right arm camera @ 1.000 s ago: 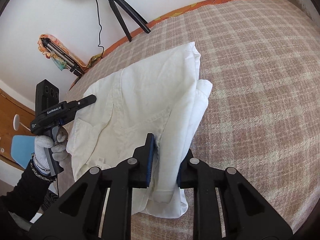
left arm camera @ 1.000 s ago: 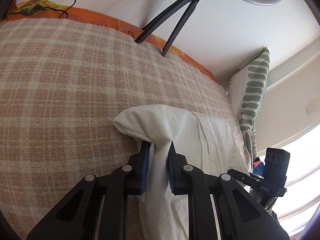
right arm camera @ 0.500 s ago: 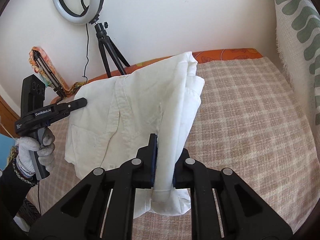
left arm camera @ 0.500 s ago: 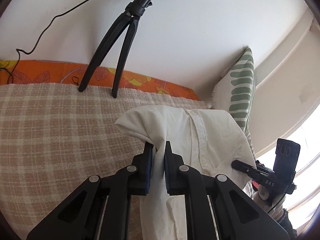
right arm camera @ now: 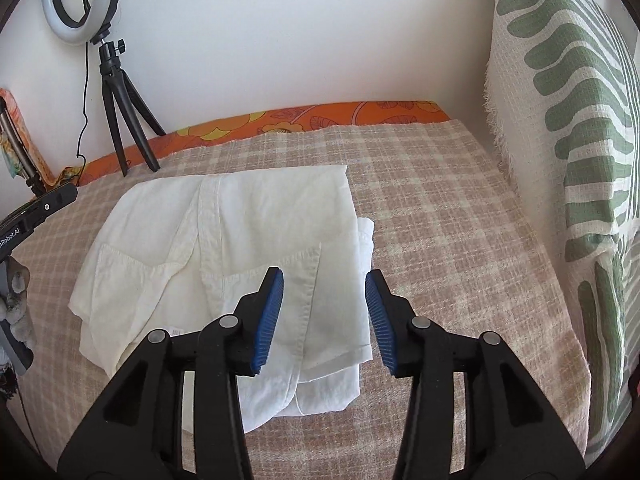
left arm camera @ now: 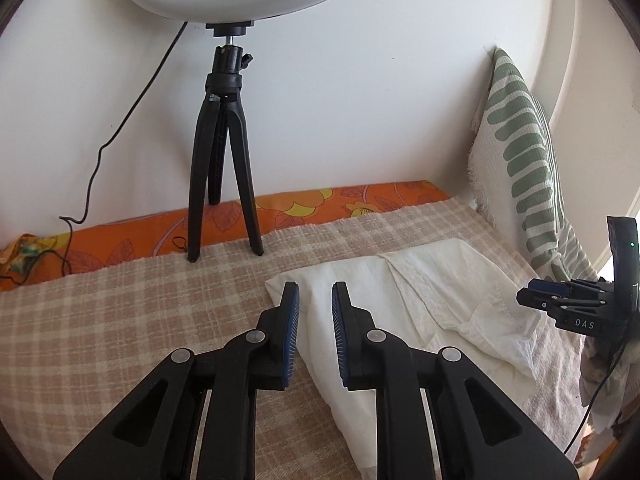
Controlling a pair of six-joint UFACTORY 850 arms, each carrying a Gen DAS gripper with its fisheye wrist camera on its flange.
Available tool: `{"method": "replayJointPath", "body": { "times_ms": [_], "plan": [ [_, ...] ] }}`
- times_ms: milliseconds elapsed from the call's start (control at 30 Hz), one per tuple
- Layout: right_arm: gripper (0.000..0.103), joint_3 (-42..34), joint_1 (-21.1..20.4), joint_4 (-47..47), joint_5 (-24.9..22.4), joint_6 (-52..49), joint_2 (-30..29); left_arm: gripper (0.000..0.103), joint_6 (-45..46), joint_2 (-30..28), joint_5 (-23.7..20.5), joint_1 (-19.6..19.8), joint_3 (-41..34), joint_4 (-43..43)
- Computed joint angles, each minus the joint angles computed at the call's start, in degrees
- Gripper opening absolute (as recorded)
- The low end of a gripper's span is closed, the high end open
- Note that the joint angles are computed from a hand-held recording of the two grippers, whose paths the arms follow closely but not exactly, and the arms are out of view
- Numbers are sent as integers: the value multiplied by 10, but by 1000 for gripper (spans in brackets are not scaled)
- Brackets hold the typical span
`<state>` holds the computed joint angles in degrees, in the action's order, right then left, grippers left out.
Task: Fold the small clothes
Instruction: 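Open both tools and pull them back from the folded shirt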
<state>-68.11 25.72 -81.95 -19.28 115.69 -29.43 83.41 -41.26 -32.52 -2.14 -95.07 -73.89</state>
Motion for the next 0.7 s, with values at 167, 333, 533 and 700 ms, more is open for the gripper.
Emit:
{"method": "replayJointPath", "body": {
  "times_ms": [167,333,533,700],
  "plan": [
    [45,18,14,-21,-29,37,23,15,18,27,-16,8,30,-6],
    [54,38,40,-22,-66,68,53,15,48,67,-33,19,74,-27],
    [58,61,86,-32,-118,108,88,43,88,129,-56,37,136,-41],
    [65,70,132,-21,-167,110,106,68,141,179,-70,56,193,-83]
  ]
}}
